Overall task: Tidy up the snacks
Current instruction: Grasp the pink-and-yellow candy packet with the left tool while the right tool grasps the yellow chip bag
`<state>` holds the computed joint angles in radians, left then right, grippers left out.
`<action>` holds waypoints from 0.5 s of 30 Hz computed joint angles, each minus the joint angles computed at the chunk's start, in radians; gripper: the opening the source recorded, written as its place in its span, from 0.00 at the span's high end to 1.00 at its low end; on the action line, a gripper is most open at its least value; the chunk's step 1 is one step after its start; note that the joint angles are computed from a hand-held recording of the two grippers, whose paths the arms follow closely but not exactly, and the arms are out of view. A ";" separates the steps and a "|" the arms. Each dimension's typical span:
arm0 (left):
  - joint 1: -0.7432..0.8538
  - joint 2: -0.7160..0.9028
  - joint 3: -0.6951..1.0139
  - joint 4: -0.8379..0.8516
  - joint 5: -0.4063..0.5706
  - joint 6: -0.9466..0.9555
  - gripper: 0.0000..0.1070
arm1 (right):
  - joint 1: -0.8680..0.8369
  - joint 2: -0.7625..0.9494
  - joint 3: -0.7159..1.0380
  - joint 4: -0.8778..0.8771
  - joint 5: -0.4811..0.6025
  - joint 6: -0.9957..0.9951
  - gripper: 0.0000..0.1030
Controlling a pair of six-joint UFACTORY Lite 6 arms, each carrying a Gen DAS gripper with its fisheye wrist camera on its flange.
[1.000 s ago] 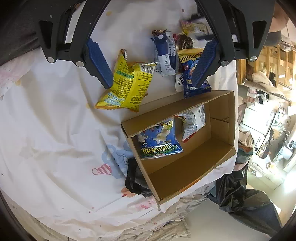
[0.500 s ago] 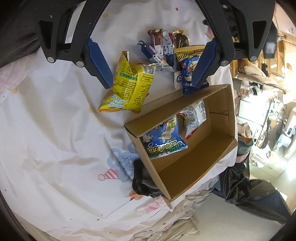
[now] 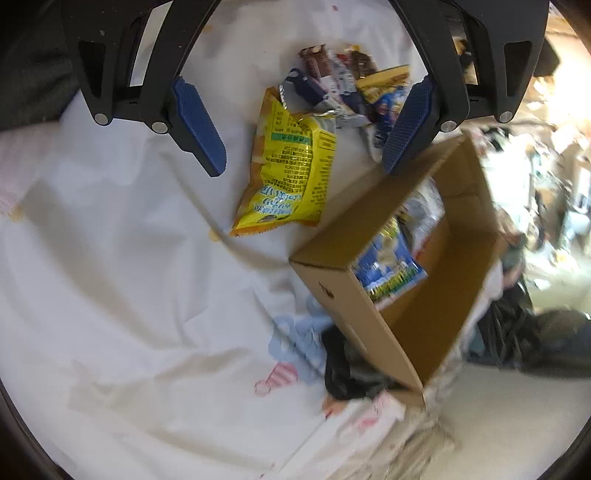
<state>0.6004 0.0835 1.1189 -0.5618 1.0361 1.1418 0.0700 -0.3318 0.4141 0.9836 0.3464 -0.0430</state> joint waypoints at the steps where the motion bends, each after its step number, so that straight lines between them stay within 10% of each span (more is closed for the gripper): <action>1: 0.006 -0.001 0.001 0.003 0.004 -0.002 0.78 | 0.016 0.075 0.038 0.009 -0.004 -0.023 0.14; 6: 0.027 -0.023 -0.027 -0.012 -0.040 0.006 0.78 | 0.089 0.278 0.154 -0.138 -0.037 0.095 0.20; 15: 0.044 0.008 0.001 -0.014 -0.038 -0.018 0.78 | 0.172 0.228 0.143 -0.290 -0.059 0.235 0.67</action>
<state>0.6440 0.0911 1.1195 -0.5762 0.9977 1.1236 0.2419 -0.1037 0.5576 0.6933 0.2870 0.1923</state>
